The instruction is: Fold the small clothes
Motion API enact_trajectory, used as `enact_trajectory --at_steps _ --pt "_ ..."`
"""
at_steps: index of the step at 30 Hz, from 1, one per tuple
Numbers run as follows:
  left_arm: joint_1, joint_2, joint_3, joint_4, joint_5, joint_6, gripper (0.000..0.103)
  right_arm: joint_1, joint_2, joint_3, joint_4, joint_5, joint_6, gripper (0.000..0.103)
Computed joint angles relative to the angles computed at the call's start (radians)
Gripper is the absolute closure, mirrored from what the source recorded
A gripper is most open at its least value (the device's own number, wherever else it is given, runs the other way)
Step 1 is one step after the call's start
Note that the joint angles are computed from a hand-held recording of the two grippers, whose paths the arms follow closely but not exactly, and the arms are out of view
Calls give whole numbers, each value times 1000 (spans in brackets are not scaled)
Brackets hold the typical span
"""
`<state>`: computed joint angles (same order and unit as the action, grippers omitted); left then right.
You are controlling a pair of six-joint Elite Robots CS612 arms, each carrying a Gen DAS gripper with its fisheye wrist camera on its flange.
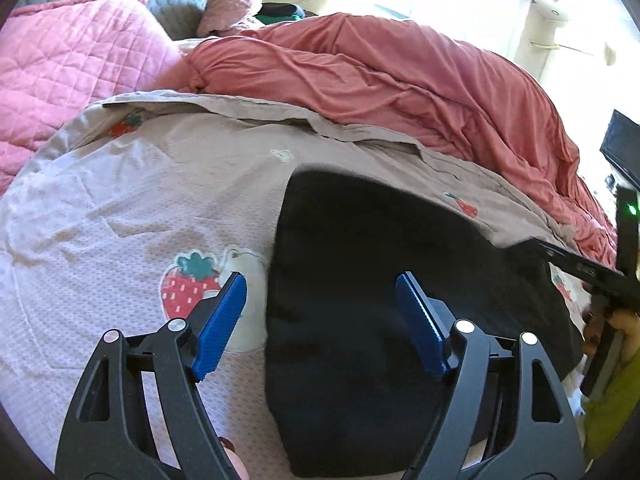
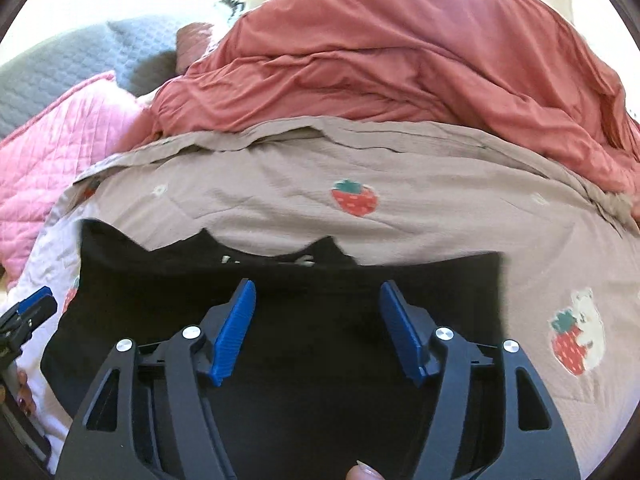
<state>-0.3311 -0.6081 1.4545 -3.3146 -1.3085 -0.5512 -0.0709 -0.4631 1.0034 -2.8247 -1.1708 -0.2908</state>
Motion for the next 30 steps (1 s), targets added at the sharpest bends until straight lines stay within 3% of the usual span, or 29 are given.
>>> enact_trajectory --at_steps 6,10,12,14,20,23,25,27,30 --pt "19 1 -14 41 -12 -65 30 -29 14 -26 14 -33 63 36" --pt "33 5 -58 149 -1 -129 28 -42 31 -65 50 -51 77 36" --pt "47 17 -86 160 -44 -176 28 -45 41 -87 63 -68 70 36" --pt "59 35 -134 229 -85 -213 28 -46 52 -110 77 -81 70 36" --pt "71 80 -207 288 -152 -170 30 -45 106 -215 182 -93 29 36" --pt "75 92 -217 261 -180 -131 43 -46 136 -275 260 -69 39 41" --pt "76 98 -224 238 -204 -107 59 -48 151 -306 303 -41 52 61" --pt "66 96 -225 250 -158 -72 84 -49 155 -314 319 -24 62 80" --pt "62 94 -219 219 -143 -46 96 -51 141 -283 276 -8 73 91"
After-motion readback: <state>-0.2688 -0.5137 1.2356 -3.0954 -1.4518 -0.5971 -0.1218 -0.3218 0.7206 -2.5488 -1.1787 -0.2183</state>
